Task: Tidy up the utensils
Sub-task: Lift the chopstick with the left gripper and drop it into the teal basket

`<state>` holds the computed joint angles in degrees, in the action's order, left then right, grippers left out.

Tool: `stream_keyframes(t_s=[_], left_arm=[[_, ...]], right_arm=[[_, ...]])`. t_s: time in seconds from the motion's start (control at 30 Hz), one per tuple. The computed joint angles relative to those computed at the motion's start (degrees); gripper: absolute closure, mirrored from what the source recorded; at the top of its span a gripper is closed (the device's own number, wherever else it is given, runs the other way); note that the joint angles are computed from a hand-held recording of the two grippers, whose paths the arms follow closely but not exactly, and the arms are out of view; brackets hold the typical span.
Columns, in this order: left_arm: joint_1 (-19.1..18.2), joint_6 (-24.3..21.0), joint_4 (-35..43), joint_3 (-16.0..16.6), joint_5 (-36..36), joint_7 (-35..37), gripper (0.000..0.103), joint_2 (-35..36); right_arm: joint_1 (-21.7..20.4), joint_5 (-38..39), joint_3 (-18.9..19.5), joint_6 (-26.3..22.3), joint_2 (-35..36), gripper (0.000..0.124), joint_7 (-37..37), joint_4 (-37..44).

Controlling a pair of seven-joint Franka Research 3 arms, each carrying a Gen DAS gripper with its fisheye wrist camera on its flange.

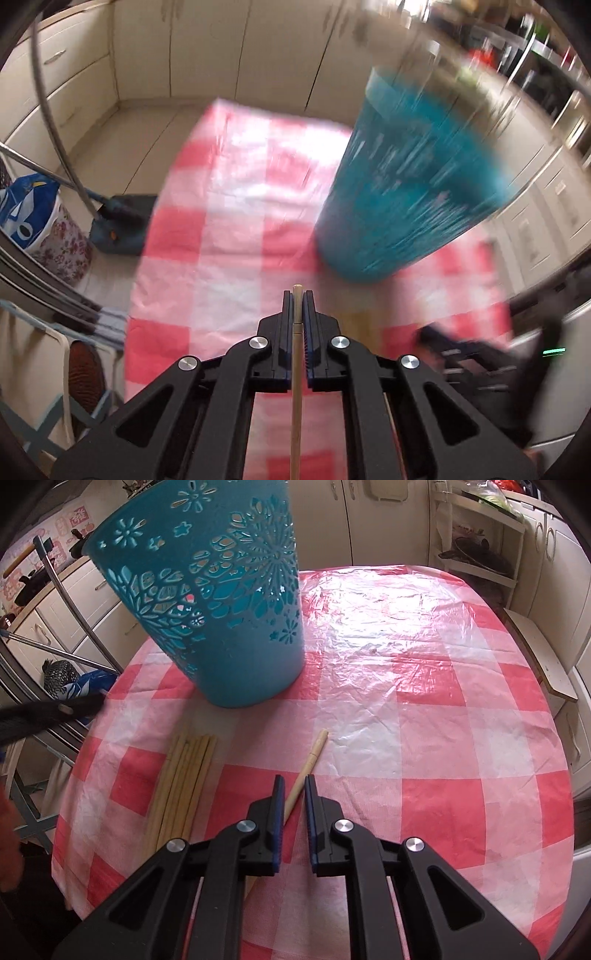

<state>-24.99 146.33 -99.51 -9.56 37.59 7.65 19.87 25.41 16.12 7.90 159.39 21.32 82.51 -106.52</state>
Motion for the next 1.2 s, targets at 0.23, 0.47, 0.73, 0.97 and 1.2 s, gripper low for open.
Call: stream_keyframes(t_s=[0.23,0.47,0.73,0.97,1.2], left_arm=[[-4.6,1.0,6.4,3.8,29.2,-20.9,0.098,-5.0],[-7.8,-8.8,26.8,5.7,41.9,-22.1,0.098,5.6],[-10.4,-16.3,50.7,10.8,36.1,-14.1,0.098,24.5],[-8.8,-16.4,44.4,9.4,22.5,-6.1,0.092,22.9],[-12.8,-20.7,23.8,9.0,21.2,-11.2,0.031,9.7]], right_arm=[[-0.6,1.5,0.8,0.8,-0.2,0.112,-0.6,-0.6],[-1.8,4.5,1.7,0.1,0.0,0.112,-3.4,-0.2],[-2.2,6.5,2.0,-0.3,0.0,0.111,-5.4,-0.1],[-2.0,6.9,1.9,-0.2,0.0,0.108,-5.9,-0.1],[-1.1,6.5,1.8,2.2,-0.4,0.1,-6.1,-1.3]])
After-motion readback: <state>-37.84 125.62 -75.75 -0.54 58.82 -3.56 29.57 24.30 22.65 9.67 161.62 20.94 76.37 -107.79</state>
